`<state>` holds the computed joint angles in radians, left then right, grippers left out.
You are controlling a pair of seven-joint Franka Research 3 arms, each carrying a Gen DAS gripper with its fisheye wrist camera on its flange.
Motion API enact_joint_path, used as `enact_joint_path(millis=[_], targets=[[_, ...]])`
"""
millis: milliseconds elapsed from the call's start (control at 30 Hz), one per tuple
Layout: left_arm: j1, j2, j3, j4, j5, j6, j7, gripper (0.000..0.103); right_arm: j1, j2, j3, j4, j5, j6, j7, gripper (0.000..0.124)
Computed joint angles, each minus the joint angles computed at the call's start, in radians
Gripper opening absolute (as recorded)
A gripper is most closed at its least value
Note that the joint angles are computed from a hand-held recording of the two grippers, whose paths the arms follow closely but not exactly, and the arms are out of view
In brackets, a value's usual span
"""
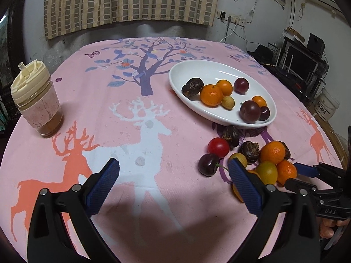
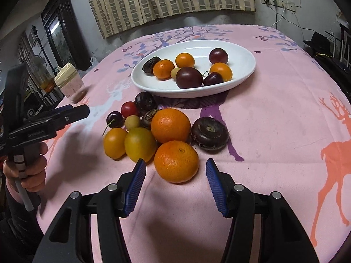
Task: Organize fruits
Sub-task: 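Place a large orange with right tool while left places a yellow orange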
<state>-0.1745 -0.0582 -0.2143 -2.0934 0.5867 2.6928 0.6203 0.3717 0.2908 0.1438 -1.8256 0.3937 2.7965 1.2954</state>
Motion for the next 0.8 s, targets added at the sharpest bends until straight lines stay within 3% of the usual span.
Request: enact_joint_path(millis=[133,200,267,433,533,633,800], targets=[[0.000,0.001,0.001,0.003,-0.003,-0.010,-0.004,0.098,0.000,0.021,-0.007,0.036,-0.013,-0.066,0.021,0.051],[0.000,0.003,0.004,0.002,-0.028,-0.009,0.008,0.098,-0.026,0.023,0.018,0.038,0.044,-0.072,-0.022,0.044],[-0.002,0.003,0.007,-0.004,-0.061,0.001,0.034,0.098,-0.068,0.025,0.052,0.042,0.152,-0.085,-0.087,0.042],[-0.044,-0.002,0.018,-0.053,-0.366,0.134,0.393,0.096,-0.201,-0.009,0.167,0.006,0.662,-0.075,-0.460,0.042],[-0.072,0.011,-0.001,-0.047,-0.399,0.145,0.542,0.074,-0.212,-0.024,0.163,-0.005,0.826,-0.087,-0.568,0.042],[-0.090,0.042,-0.015,-0.019,-0.447,0.104,0.649,0.054,-0.184,-0.023,0.126,-0.002,0.844,-0.105,-0.563,0.042],[-0.092,0.080,-0.025,0.022,-0.395,0.042,0.626,0.053,-0.148,-0.022,0.078,0.010,0.899,-0.145,-0.610,0.042]])
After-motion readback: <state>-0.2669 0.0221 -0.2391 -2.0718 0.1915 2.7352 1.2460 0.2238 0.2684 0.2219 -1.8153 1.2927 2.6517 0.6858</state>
